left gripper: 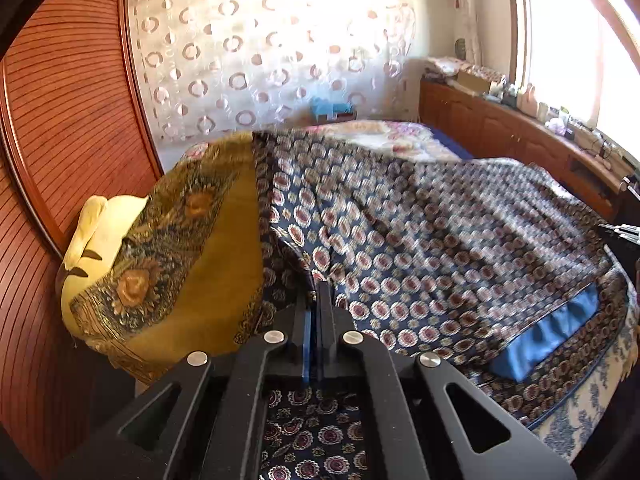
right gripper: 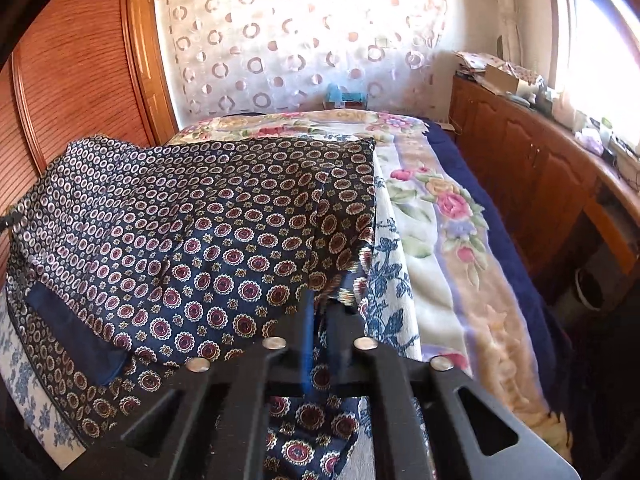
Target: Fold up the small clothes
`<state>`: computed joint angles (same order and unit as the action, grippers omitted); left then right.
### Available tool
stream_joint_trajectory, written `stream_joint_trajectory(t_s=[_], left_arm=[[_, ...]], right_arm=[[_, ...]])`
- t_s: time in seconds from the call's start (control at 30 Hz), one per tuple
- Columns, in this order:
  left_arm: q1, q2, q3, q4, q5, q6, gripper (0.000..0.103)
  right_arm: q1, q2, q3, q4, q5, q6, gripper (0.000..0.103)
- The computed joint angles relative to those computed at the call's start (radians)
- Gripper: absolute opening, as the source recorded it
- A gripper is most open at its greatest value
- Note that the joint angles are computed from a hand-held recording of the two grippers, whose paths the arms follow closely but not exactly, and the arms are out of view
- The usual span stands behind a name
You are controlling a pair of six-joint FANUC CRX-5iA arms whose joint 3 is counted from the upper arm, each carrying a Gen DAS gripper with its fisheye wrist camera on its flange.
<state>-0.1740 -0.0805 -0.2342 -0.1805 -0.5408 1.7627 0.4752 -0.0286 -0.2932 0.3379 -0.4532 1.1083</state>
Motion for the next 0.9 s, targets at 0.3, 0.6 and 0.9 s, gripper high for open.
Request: stream_joint_trajectory(t_s=[0.3, 0.6, 0.9], left_arm=[[0.048, -0.107, -0.104, 0.222, 0.108, -0.186, 0.002], [0.086, -0.189, -0.22, 0.259, 0.103, -0.192, 0.002], [0.124, -0.153, -0.291, 0.348, 0.079, -0.255, 0.003]], right_arm=[[0.008, -0.127, -0.145, 0.199, 0.137, -0.161, 0.0], [0.04, -0.251, -0.173, 0.03, 0.095, 0.005, 0.0], [0.023, -0.202, -0.111, -0.155, -0.055, 0.172, 0.001]])
